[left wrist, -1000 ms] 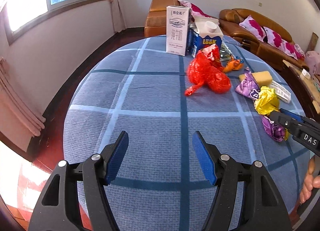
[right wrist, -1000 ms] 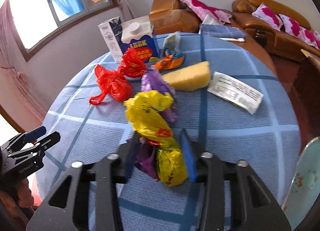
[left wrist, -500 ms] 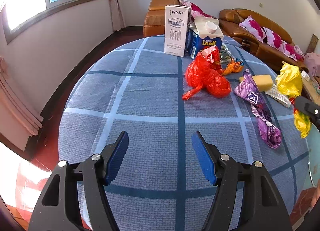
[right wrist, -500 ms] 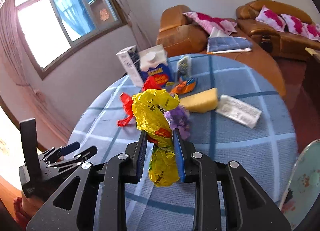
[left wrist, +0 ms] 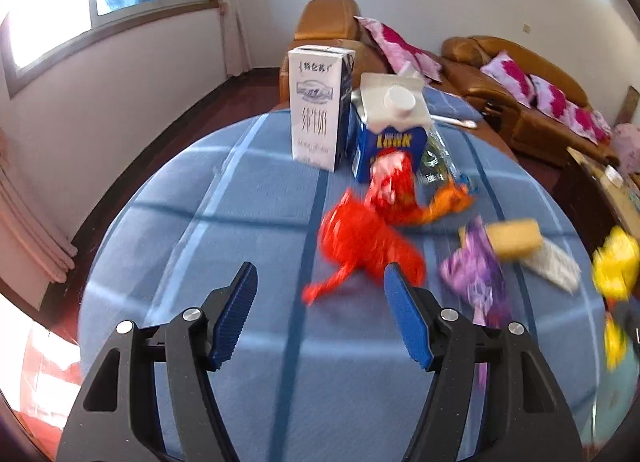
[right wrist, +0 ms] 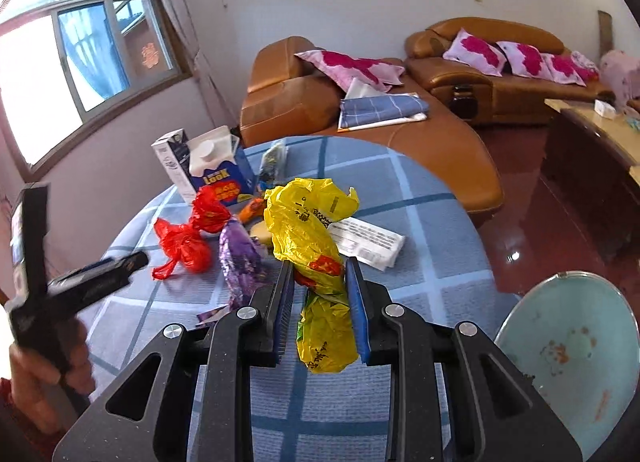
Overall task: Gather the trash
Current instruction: 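Grasp the yellow plastic bag with the right gripper while the left grasps the red bag, then carry the yellow bag and red bag over the bucket and release both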
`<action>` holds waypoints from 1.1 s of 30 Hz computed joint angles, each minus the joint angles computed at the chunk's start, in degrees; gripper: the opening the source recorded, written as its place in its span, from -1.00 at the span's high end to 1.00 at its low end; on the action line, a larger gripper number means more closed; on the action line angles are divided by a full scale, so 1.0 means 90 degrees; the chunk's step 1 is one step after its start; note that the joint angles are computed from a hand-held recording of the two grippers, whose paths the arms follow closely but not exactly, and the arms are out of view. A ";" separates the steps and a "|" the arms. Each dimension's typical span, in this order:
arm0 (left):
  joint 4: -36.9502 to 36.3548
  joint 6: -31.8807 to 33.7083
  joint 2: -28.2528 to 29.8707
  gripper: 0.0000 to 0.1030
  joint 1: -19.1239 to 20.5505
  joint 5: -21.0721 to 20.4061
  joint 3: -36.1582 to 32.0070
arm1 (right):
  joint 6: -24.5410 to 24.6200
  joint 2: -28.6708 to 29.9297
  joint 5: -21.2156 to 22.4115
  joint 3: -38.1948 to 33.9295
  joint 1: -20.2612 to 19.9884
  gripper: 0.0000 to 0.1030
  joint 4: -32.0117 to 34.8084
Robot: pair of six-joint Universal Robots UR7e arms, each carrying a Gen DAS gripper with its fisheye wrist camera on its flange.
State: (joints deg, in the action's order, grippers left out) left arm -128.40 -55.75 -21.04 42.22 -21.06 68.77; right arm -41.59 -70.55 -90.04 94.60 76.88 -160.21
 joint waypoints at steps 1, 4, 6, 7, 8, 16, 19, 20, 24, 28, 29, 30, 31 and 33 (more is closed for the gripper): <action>0.0233 -0.0148 0.0177 -0.26 0.0084 0.0014 -0.0358 | 0.0022 0.0004 0.0019 -0.0012 -0.0017 0.48 0.0012; 0.0316 -0.0190 0.0490 -0.26 0.0226 -0.0105 -0.0945 | 0.0074 0.0001 0.0065 -0.0044 -0.0052 0.48 0.0055; 0.0476 -0.0090 0.0760 -0.27 0.0312 -0.0118 -0.1405 | 0.0087 -0.0006 0.0075 -0.0053 -0.0078 0.48 0.0092; 0.0801 -0.0273 0.0853 -0.25 0.0359 -0.0155 -0.1627 | 0.0120 -0.0003 0.0080 -0.0060 -0.0092 0.48 0.0131; 0.0878 -0.0314 0.0940 -0.25 0.0430 -0.0301 -0.1801 | 0.0144 -0.0004 0.0084 -0.0071 -0.0103 0.48 0.0176; 0.0511 0.0098 0.0899 0.48 0.0483 -0.0516 -0.1609 | 0.0261 0.0017 0.0116 -0.0122 -0.0161 0.48 0.0244; 0.0233 0.0186 0.0633 0.50 0.0393 -0.0507 -0.1087 | 0.0264 -0.0040 0.0109 -0.0023 -0.0159 0.48 0.0054; 0.0143 0.0209 0.0487 0.50 0.0345 -0.0518 -0.0817 | 0.0239 -0.0069 0.0108 0.0017 -0.0168 0.48 -0.0003; 0.0099 0.0146 0.0079 0.50 0.0106 -0.0420 -0.0053 | 0.0202 -0.0225 0.0084 0.0228 -0.0185 0.48 -0.0271; 0.0299 -0.0172 -0.0211 0.50 -0.0143 -0.0369 0.0517 | 0.0207 -0.0383 0.0073 0.0396 -0.0226 0.48 -0.0350; 0.0343 -0.0290 -0.0308 0.50 -0.0220 -0.0406 0.0707 | 0.0207 -0.0429 0.0075 0.0447 -0.0237 0.48 -0.0368; 0.0390 -0.0372 -0.0349 0.49 -0.0268 -0.0437 0.0783 | 0.0207 -0.0474 0.0085 0.0492 -0.0251 0.48 -0.0375; 0.0418 -0.0432 -0.0373 0.49 -0.0310 -0.0463 0.0841 | 0.0202 -0.0534 0.0105 0.0556 -0.0266 0.48 -0.0386; 0.0388 -0.0514 -0.0467 0.49 -0.0426 -0.0477 0.1073 | 0.0188 -0.0640 0.0162 0.0670 -0.0297 0.48 -0.0416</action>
